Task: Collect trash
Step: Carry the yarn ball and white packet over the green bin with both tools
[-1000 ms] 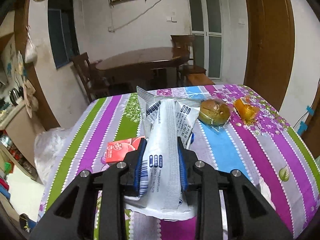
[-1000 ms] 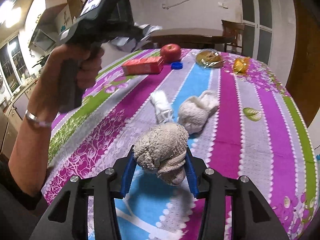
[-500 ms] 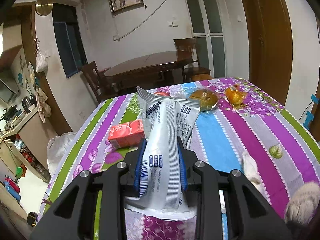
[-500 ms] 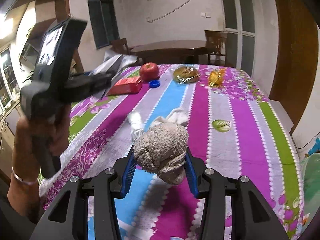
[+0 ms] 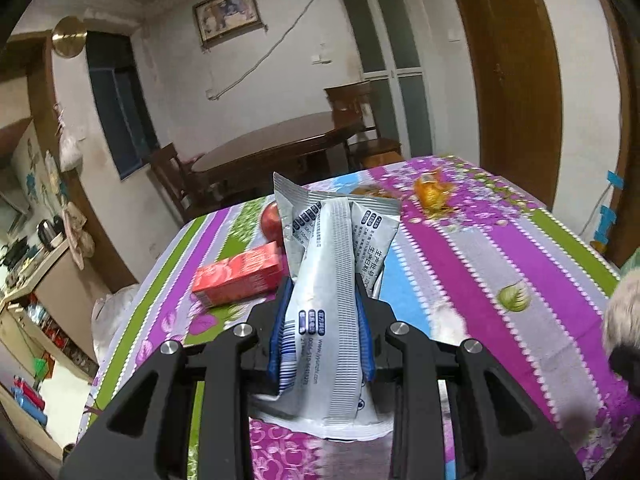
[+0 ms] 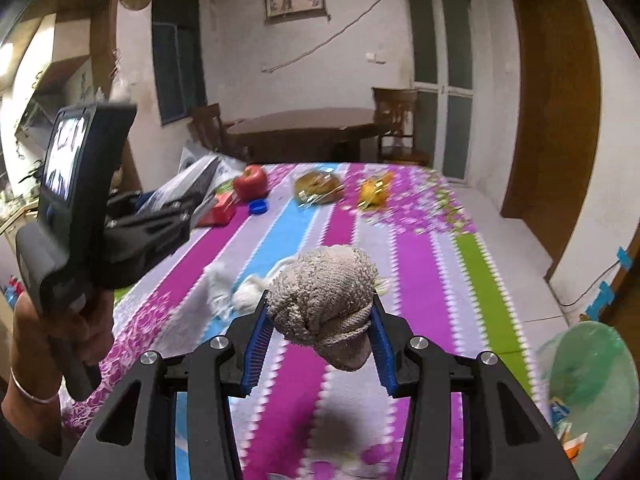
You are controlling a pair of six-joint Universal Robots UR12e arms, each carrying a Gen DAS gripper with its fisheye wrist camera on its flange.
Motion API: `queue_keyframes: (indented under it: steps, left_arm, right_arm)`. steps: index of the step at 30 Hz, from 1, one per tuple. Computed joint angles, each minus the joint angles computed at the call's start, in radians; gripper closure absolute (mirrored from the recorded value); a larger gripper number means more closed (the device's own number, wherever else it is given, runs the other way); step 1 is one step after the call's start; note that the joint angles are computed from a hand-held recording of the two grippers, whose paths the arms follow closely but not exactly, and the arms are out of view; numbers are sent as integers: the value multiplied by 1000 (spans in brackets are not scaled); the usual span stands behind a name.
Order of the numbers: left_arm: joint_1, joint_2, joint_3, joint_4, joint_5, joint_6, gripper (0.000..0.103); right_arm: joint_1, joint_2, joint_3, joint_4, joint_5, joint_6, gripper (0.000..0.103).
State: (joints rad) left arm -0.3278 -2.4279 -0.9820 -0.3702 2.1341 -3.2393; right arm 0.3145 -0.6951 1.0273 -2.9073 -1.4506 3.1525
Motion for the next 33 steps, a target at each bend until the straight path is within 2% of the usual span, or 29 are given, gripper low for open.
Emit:
queue_keyframes:
  steps: [5, 12, 16, 33]
  left_arm:
    - [-19, -22, 52, 8, -45, 49, 75]
    - [-54, -79, 175, -16, -134, 123, 75]
    - [-69, -106, 230, -53, -205, 141, 75]
    - [-122, -227, 444, -198, -333, 239, 75]
  right_arm:
    - [-19, -29, 37, -37, -58, 10, 57]
    - [-56, -79, 108, -85, -123, 56, 57]
    - [-80, -109, 157, -115, -161, 86, 57]
    - [-177, -213, 337, -145, -297, 145, 56]
